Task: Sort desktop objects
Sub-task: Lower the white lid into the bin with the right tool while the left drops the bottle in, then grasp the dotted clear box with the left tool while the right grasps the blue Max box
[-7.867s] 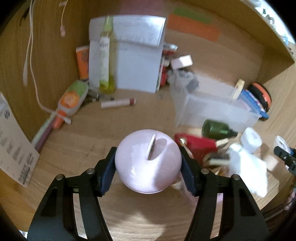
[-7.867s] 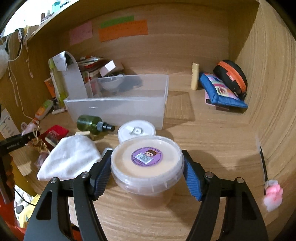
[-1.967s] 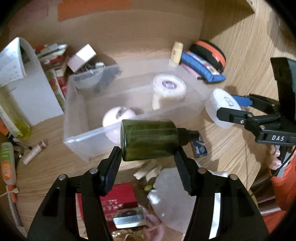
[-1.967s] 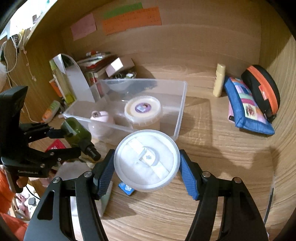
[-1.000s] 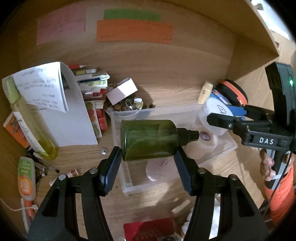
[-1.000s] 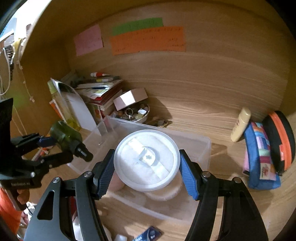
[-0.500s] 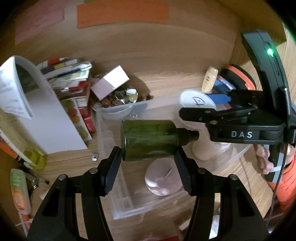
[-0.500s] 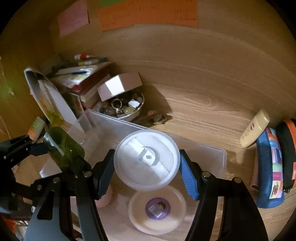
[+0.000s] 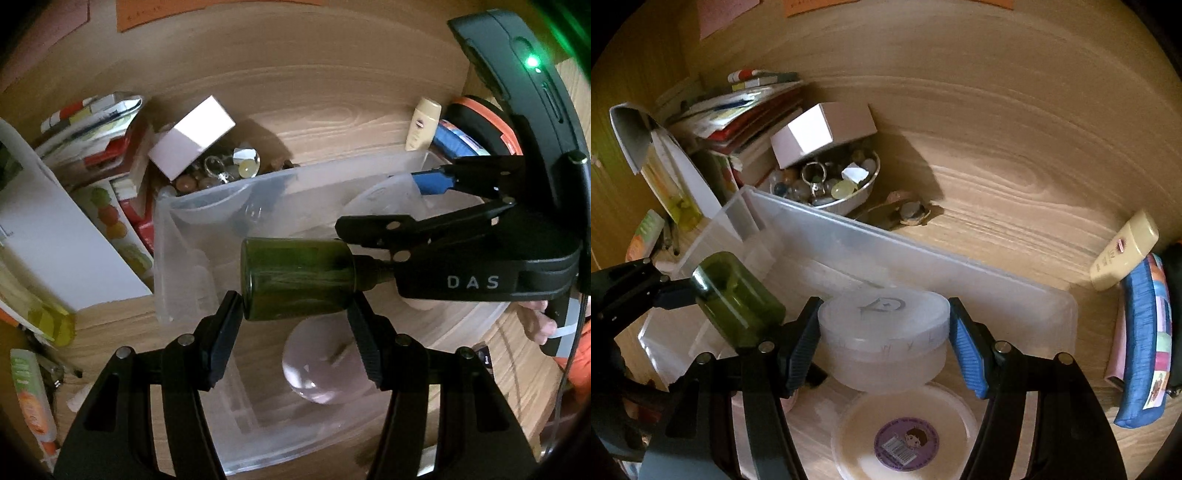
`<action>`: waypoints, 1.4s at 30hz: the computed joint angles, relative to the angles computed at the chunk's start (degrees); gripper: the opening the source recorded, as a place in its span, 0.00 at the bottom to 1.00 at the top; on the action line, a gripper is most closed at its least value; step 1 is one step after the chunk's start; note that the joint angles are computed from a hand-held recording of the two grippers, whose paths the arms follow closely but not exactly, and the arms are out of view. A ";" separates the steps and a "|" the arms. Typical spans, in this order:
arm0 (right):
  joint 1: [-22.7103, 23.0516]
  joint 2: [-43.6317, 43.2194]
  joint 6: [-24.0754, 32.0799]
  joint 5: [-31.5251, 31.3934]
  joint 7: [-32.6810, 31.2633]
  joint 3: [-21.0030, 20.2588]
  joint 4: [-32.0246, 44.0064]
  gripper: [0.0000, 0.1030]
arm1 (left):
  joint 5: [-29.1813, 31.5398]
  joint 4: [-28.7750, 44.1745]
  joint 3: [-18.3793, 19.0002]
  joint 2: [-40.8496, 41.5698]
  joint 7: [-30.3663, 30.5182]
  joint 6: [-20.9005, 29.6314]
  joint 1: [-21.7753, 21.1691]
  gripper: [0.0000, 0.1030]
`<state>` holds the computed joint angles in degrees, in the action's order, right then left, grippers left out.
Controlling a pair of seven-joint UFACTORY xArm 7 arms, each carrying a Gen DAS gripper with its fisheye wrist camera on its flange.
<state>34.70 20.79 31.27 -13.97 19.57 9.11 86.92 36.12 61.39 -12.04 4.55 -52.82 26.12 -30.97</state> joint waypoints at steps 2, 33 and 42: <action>0.10 0.20 0.64 0.01 0.00 0.01 0.34 0.61 | 2.12 0.43 0.10 0.31 -1.62 0.98 -0.45 0.57; 0.76 -6.15 3.84 -4.72 6.07 0.00 -4.38 0.73 | 7.63 -3.53 -4.62 -8.91 -9.49 4.60 1.40 0.81; -1.80 -17.50 -3.06 -7.47 10.40 2.66 -16.66 0.76 | 9.05 -7.18 -8.05 -14.63 -13.25 6.00 3.53 0.89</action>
